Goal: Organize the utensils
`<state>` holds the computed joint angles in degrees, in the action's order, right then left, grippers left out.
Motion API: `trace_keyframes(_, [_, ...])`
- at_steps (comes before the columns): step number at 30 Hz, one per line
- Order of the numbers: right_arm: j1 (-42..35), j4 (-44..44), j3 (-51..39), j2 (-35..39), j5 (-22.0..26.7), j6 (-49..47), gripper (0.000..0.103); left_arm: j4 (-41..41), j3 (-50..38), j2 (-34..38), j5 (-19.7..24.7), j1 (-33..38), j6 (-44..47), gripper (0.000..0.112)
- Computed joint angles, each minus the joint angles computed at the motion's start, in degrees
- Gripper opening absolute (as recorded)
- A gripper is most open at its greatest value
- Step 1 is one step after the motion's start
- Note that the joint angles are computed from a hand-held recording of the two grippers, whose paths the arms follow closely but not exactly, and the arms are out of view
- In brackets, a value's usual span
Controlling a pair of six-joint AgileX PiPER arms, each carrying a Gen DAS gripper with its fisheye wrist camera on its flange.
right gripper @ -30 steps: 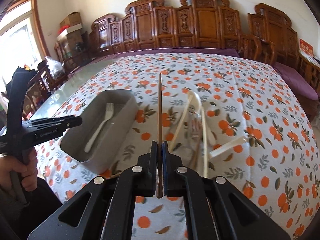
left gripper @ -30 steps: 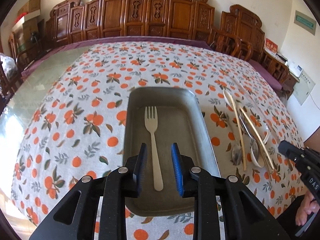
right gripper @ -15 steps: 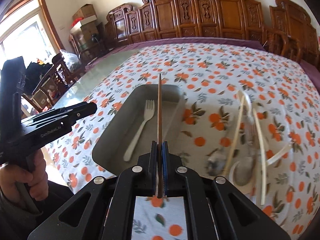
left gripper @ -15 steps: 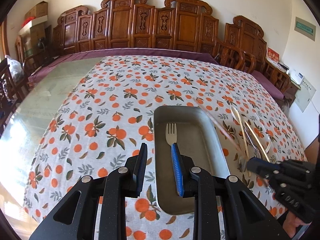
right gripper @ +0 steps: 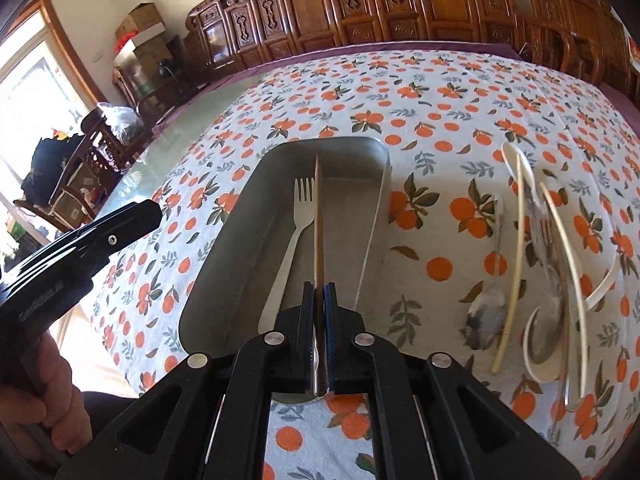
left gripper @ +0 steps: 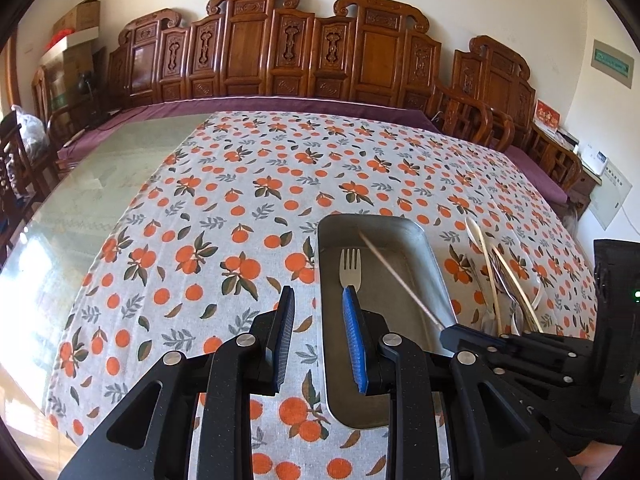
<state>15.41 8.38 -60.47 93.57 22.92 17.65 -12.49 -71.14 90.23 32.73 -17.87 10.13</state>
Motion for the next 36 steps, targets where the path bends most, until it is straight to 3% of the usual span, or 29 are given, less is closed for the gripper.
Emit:
trace_keyframes(4, [0.4,-0.2,-1.0,1.3,0.0,0.6,0.006,-0.2,-0.1,0.1,0.0,0.1,0.4,0.023])
trace_keyframes(12, [-2.7,15.9,2.2,-2.0,-3.2,-16.9,0.01,-0.7,0.0,0.1,0.0,0.3,1.0,0.024])
trace_keyframes(14, [-3.6,16.1,3.7,-4.2,-3.7,-18.7,0.01,-1.0,0.1,0.3,-0.2,0.0,1.0,0.025])
trace_keyframes(22, [-16.2,13.8,9.7,-14.4,-2.6,-29.2,0.01,0.4,0.3,0.4,-1.4,-5.3,-1.0,0.042])
trace_keyframes(29, [-28.2,19.6,11.8,-14.8,-1.1,-43.8,0.01,2.9,0.1,1.0,-2.0,-10.2,-3.4,0.048])
trace_keyframes(32, [-30.0,23.4,13.7,-14.2,-2.6,-49.0,0.019,2.6,0.0,1.4,-2.3,-11.4,-3.9,0.05])
trace_keyframes(36, [-31.6,29.9,15.5,-11.8,-3.9,-55.9,0.021,3.0,0.1,1.6,-3.1,-13.2,-5.0,0.067])
